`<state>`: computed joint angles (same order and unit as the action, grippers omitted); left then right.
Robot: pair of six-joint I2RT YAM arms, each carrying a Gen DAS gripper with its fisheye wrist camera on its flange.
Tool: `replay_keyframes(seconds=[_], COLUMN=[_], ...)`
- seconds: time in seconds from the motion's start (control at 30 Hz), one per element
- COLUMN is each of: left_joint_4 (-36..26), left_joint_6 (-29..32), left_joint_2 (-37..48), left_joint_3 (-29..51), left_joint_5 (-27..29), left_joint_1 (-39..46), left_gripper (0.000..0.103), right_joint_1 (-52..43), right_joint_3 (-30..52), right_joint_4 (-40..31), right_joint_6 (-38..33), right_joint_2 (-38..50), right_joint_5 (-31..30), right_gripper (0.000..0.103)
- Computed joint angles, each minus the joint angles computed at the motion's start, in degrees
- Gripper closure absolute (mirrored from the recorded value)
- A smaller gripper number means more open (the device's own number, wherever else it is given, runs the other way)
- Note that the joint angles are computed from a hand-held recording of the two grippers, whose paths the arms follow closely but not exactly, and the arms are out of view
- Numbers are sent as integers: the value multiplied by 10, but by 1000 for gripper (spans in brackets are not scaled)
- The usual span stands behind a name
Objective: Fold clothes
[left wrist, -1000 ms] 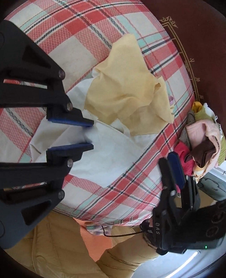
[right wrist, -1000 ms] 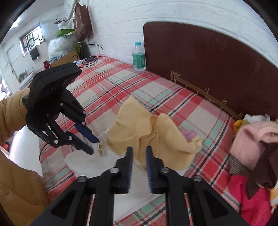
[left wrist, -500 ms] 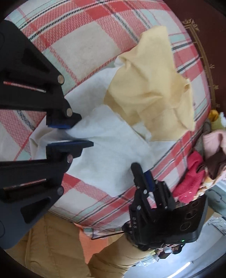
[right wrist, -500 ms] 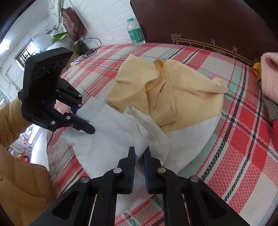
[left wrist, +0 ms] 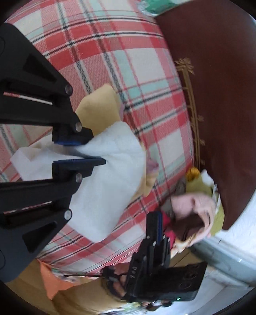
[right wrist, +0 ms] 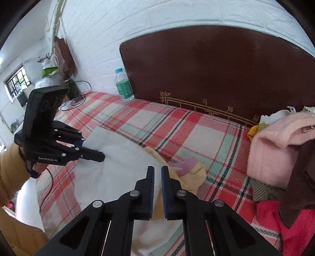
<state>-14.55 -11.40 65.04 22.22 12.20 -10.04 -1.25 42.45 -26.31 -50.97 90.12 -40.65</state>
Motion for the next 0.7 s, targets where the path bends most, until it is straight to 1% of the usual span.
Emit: replay_keyframes(seconds=[0.07, 0.1, 0.13, 0.17, 0.2, 0.23, 0.27, 0.37, 0.4, 0.43, 0.47, 0.5, 0.53, 0.57, 0.6, 0.63, 0.7], left_joint_4=[32, 39, 40, 34, 24, 10, -3, -42, -57, -62, -67, -59, -44, -19, 8, 38, 97], left_joint_6=[-17, -23, -24, -27, -33, -36, -39, -56, -63, -68, -73, -75, -79, -83, -86, -88, -86], left_joint_2=[32, 32, 24, 7, -17, -52, -84, -177, -208, -234, -258, -262, -255, -229, -197, -158, -72], left_joint_3=[-11, -18, -24, -30, -36, -44, -50, -66, -71, -79, -87, -93, -102, -109, -115, -119, -119], left_joint_5=[-13, -12, -11, -15, -24, -32, -37, -58, -70, -79, -89, -98, -110, -118, -126, -125, -113], left_joint_1=[3, 2, 1, 0, -5, -7, -6, -10, -22, -41, -63, -84, -112, -132, -150, -155, -131], left_gripper=[71, 70, 69, 65, 60, 58, 56, 54, 54, 54, 54, 54, 54, 54, 54, 54, 54], right_joint_1=[24, 30, 27, 18, 9, 0, -4, 7, 16, 32, 49, 64, 74, 80, 82, 79, 66], right_joint_3=[-6, -6, -1, 7, 11, 10, 3, -42, -55, -66, -77, -84, -85, -83, -80, -77, -68], right_joint_4=[52, 64, 51, 27, 4, -19, -32, -25, -14, 8, 31, 55, 84, 112, 134, 150, 168], right_joint_6=[41, 54, 54, 43, 28, 8, -11, -58, -64, -58, -53, -40, -19, 2, 17, 27, 37], right_joint_2=[22, 33, 43, 52, 55, 54, 49, 14, 8, 8, 9, 17, 34, 53, 73, 89, 116], right_joint_5=[36, 45, 35, 18, 1, -16, -25, -24, -17, -1, 15, 33, 52, 68, 78, 81, 75], right_gripper=[94, 92, 84, 77, 62, 58, 58, 58, 61, 69, 74, 80, 81, 81, 83, 90, 93])
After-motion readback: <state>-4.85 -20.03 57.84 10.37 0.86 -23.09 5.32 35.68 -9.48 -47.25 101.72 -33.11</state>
